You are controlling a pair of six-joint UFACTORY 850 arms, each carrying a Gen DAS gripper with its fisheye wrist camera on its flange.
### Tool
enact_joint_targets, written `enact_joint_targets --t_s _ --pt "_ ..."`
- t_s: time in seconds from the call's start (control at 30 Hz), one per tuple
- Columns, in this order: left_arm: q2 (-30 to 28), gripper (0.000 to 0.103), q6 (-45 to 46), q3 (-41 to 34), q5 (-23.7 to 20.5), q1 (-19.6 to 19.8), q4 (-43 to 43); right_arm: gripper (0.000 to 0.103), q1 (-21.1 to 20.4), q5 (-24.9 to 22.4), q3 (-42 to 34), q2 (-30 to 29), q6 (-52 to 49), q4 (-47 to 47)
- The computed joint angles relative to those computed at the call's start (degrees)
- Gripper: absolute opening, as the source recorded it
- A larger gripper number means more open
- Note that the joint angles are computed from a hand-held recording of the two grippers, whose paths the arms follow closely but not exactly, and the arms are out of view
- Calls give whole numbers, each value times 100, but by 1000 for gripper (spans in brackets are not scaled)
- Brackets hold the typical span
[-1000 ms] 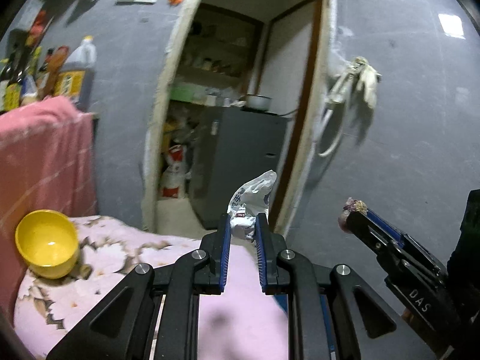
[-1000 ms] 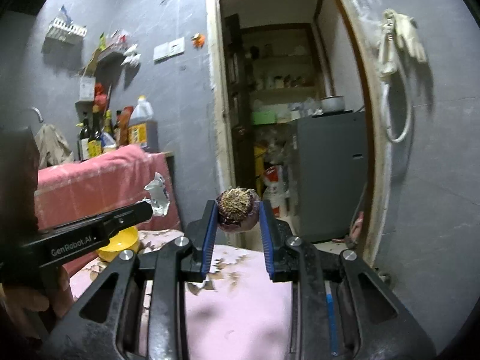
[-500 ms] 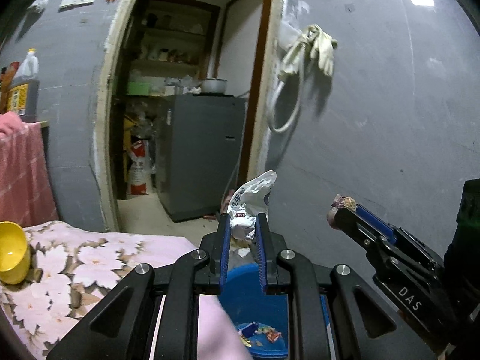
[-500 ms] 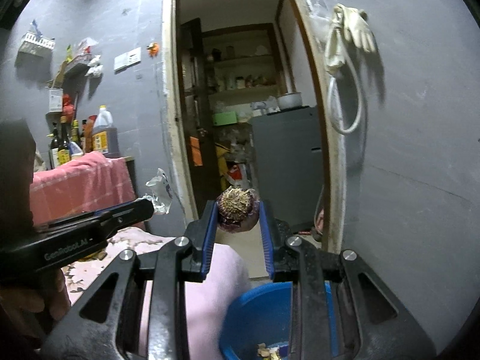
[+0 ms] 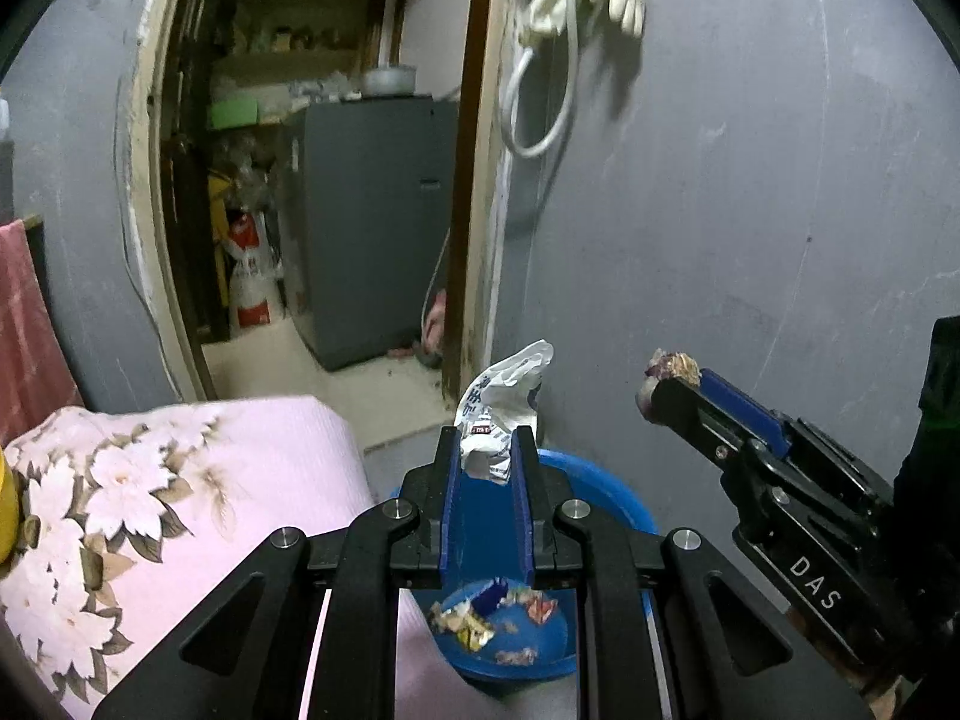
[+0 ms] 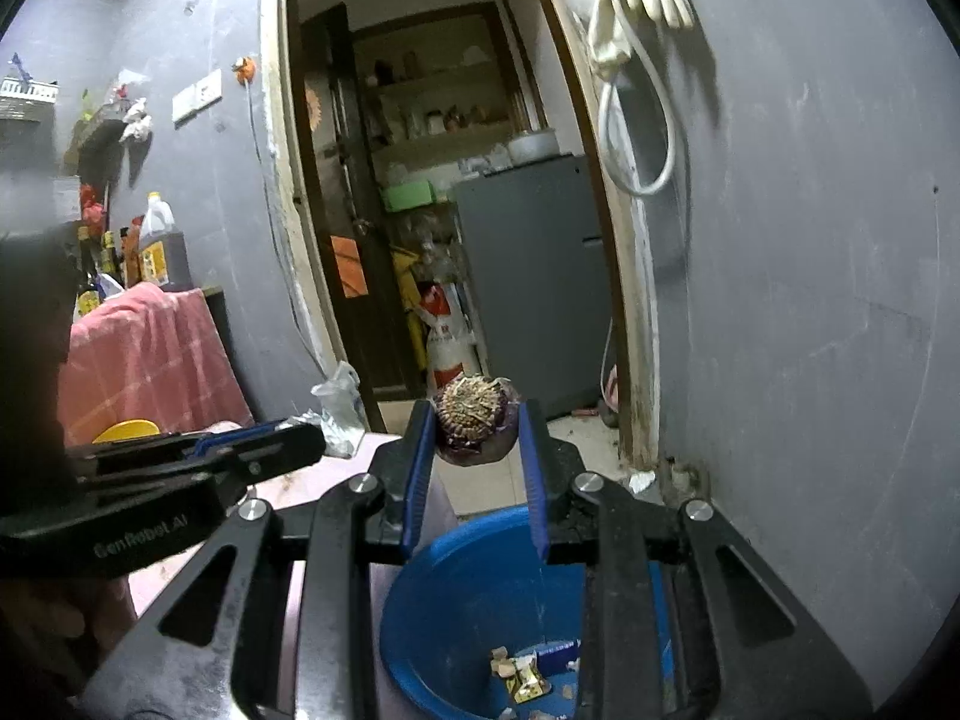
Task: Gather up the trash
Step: 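Carry both pieces over the blue basin and open both tools to drop them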
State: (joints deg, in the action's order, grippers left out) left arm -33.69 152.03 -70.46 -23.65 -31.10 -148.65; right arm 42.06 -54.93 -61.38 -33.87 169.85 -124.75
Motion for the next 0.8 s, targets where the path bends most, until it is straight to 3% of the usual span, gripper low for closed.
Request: enact_joint_targets --t_s 0.3,0.4,0.47,0.8 --pt "-462 14 -1115 -439 355 2 1007 36 -213 486 -83 -206 295 -130" --pt "-599 26 -1674 -639 630 -6 1619 38 -296 835 -218 -305 203 -51" --pt "-678 34 -1708 -698 748 -28 1675 38 -355 1060 -292 -371 218 -36" --pt "-808 34 -1846 -775 786 46 1736 39 -389 1161 -272 -412 348 -53"
